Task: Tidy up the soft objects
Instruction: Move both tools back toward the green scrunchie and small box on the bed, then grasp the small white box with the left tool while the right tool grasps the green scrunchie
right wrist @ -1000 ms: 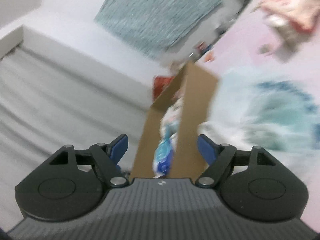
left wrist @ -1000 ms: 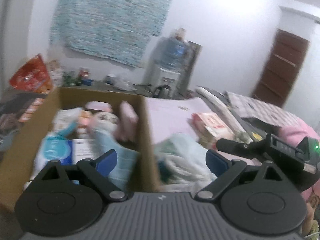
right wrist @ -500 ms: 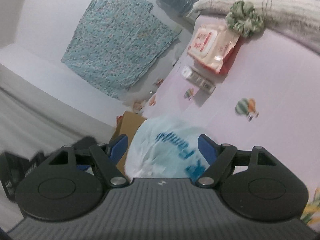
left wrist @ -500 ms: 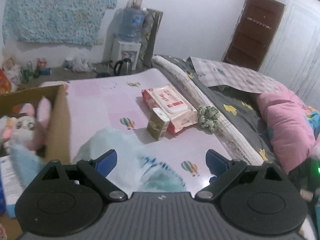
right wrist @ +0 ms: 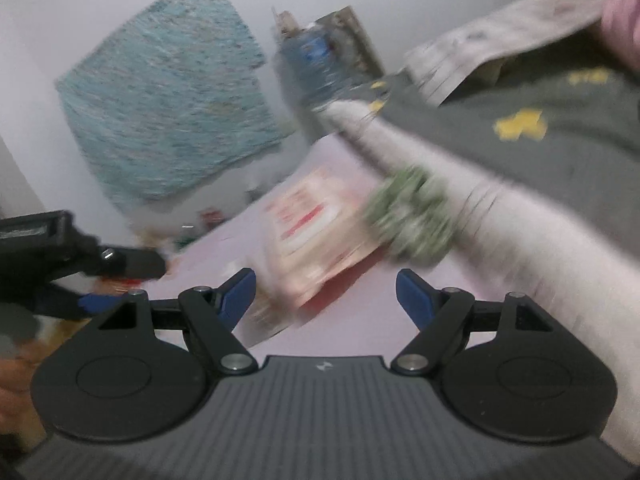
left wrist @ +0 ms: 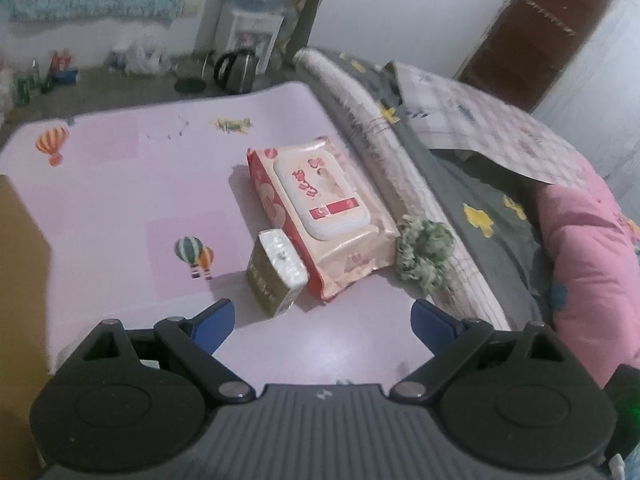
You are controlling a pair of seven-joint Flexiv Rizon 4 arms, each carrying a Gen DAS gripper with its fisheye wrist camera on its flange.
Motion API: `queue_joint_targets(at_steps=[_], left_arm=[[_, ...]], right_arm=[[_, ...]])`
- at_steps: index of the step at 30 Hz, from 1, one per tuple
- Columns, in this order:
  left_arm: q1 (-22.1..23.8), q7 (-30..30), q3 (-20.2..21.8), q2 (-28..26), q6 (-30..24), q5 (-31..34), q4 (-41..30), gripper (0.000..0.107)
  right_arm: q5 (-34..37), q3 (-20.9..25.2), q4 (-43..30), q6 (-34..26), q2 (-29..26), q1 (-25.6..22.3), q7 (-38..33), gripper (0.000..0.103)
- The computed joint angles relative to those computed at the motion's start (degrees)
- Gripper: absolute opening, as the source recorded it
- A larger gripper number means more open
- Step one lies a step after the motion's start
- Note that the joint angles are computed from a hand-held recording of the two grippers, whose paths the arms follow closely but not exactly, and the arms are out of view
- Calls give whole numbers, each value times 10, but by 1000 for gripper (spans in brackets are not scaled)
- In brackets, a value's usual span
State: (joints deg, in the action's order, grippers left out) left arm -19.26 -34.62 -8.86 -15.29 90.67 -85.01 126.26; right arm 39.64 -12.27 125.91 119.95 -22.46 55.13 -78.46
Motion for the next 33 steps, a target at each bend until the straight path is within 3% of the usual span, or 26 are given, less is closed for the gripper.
queue_joint_targets(at_steps=[2, 5, 7, 11, 15, 18, 22, 25, 29, 33], left_arm=[[15, -120, 26, -25, -33, 128, -12, 93], [25, -225, 58, -60, -70, 240, -42, 90], [28, -269, 71, -81, -82, 291, -61, 87], [26, -353, 105, -111, -111, 385, -91, 66], [45, -388, 96, -122, -113, 425, -98, 51], [60, -405, 88, -123, -118, 453, -98, 39], [76, -436, 81, -123, -110, 488, -95, 29], [101, -446, 58, -119, -103, 498, -87, 26], [136, -450, 20, -105, -95, 509, -68, 26], [190, -423, -49, -79, -69, 492, -34, 26]], right_arm=[[8, -77, -24, -38, -24, 41, -29, 78], [-20, -147, -50, -78, -65, 69, -27, 83], [-52, -145, -65, -92, -84, 50, -19, 84], [-103, -148, -87, -121, -114, 32, 5, 85], [-132, -148, -95, -120, -138, 24, 39, 82], [-148, -163, -98, -119, -157, 29, 65, 67], [-165, -181, -87, -109, -165, 37, 99, 38], [-185, -148, -80, -91, -155, -1, 128, 26], [-197, -100, -64, -59, -135, -43, 154, 22], [-170, -85, -34, -30, -106, -37, 154, 22]])
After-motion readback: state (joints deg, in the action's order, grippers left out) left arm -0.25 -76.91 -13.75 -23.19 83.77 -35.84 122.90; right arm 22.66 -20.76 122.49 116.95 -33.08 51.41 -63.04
